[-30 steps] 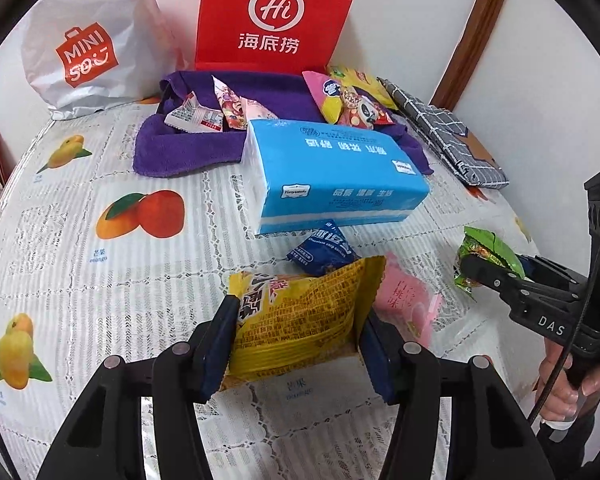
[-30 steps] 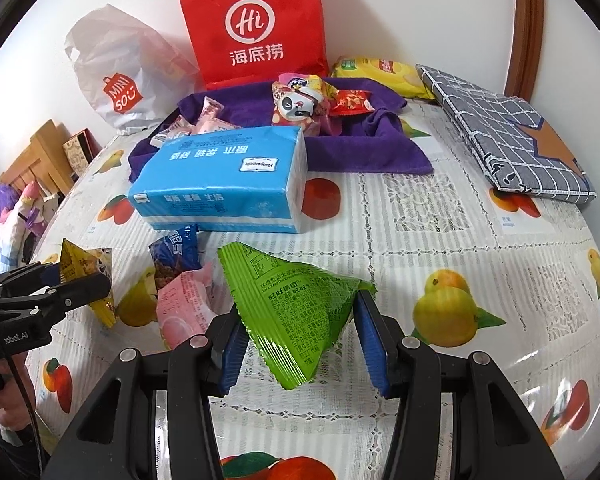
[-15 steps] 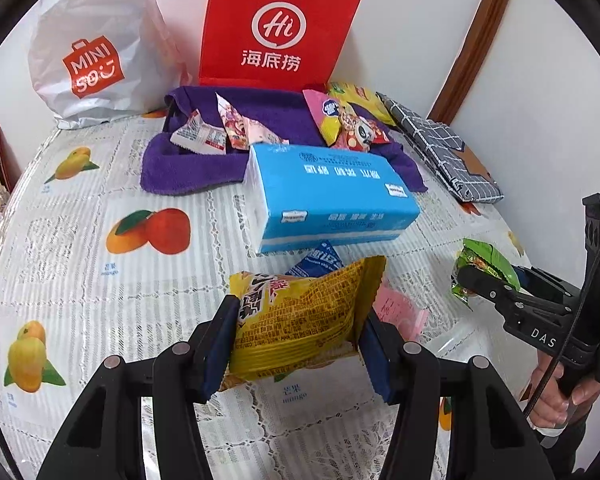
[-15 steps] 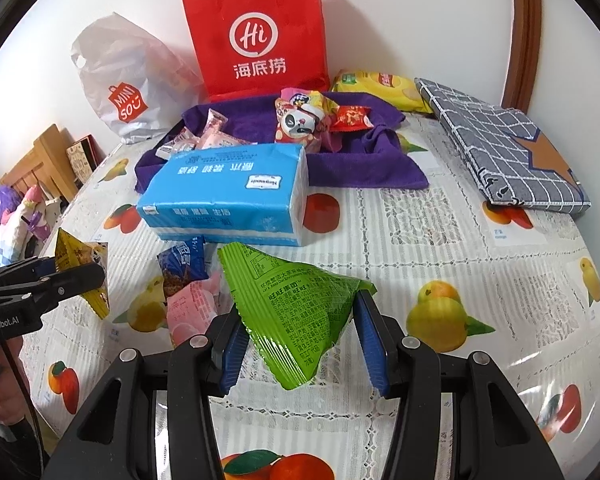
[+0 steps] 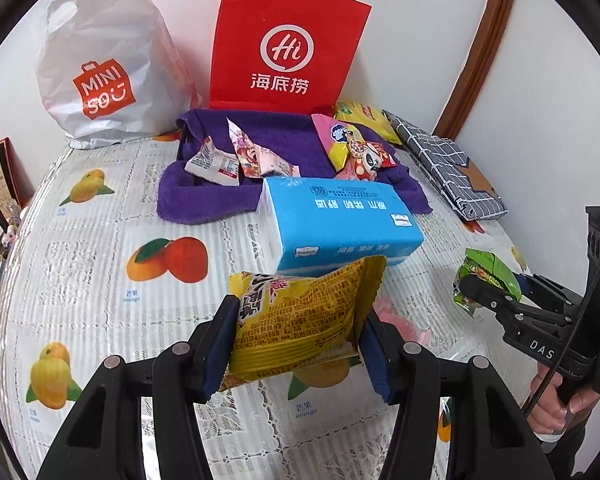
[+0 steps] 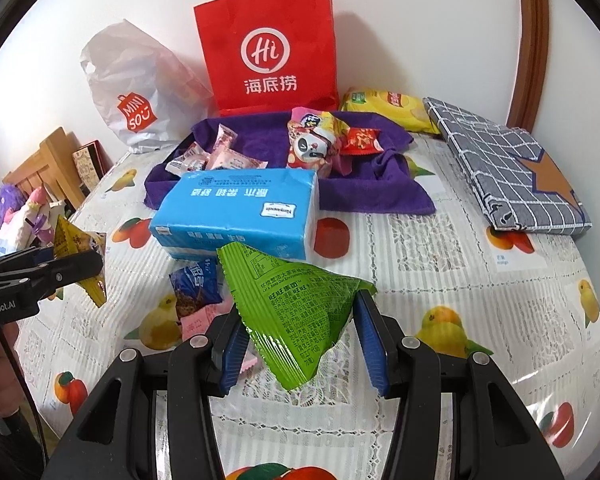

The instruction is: Organize snacks

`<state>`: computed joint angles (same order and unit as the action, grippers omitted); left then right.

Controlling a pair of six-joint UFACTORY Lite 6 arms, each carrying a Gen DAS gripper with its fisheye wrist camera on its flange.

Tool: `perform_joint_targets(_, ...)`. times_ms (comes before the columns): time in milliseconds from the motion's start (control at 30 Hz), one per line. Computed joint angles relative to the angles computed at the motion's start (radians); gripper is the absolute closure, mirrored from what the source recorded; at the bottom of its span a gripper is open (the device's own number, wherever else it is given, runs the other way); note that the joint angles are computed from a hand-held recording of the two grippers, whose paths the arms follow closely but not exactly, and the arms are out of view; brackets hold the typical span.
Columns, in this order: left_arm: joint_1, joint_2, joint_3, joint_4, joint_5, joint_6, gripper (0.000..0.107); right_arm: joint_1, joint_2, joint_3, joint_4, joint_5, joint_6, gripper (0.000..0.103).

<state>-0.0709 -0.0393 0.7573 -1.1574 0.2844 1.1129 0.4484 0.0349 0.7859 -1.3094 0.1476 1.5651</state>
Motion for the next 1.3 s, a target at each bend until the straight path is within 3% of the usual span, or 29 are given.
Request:
perform_joint_targets(700,0.01,0.039,0.117,0.197,0.035,-0.189,0.052,0.029,0.066,0.156,0.162,0.044,-0.192,0.053)
perform_joint_targets(967,0.025,0.085,0.218,0.298,0.066,-0.281,0.052,0.017,0.151,0.315,0.458,0.066,-0.512,0.053)
perform_joint_targets(1300,0.067,0.22,0.448,0.46,0.128,-0.444,0.052,-0.033,0.349,0.654,0.923,0.126,-1.003,0.053)
